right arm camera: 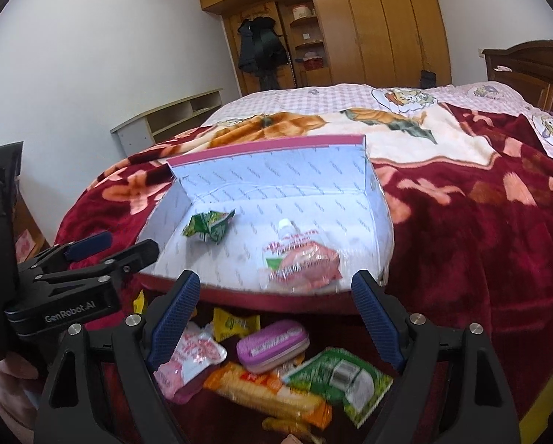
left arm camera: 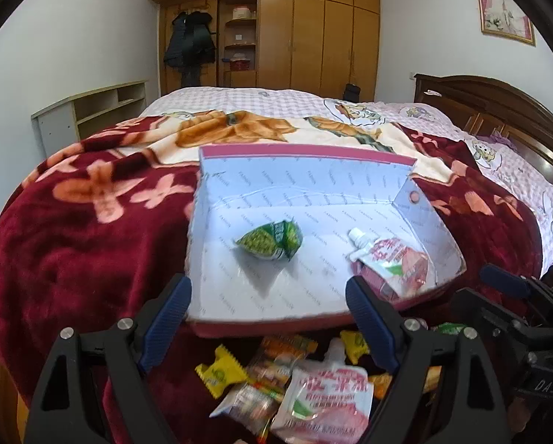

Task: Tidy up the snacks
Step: 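Withdraw both tools from the box back toward the snack pile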

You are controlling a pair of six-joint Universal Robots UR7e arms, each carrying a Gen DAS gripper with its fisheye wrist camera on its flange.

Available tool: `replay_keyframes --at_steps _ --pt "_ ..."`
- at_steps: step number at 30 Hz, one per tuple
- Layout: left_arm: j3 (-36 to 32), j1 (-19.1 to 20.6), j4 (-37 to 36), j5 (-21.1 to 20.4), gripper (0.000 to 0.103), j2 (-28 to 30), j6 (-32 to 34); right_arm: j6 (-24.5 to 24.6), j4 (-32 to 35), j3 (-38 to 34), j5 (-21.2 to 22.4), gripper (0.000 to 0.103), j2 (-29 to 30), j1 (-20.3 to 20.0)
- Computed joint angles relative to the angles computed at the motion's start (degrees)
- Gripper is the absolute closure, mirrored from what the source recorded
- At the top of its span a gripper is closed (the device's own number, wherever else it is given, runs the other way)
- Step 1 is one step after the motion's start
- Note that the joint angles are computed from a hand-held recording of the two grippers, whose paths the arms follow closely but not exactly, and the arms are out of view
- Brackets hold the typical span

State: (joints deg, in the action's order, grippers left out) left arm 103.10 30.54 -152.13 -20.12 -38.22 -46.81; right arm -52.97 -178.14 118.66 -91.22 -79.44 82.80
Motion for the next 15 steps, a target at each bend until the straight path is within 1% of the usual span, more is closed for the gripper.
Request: replay_keyframes --at_steps 4,10,15 --pt "2.49 -0.77 1.78 0.03 0.014 -1.39 -4.15 -0.26 -0.33 1.89 0.64 0.017 -1.59 -0.97" --pt "6.13 -1.69 6.44 -0.42 0.014 -3.54 -12.89 -0.12 -0.18 4.18 1.65 0.017 -3.62 -2.55" --pt "8.09 -1.81 9.71 -1.49 0.014 -4.62 -17.41 -0.42 0.52 5.83 2.22 0.017 -5.0 -3.93"
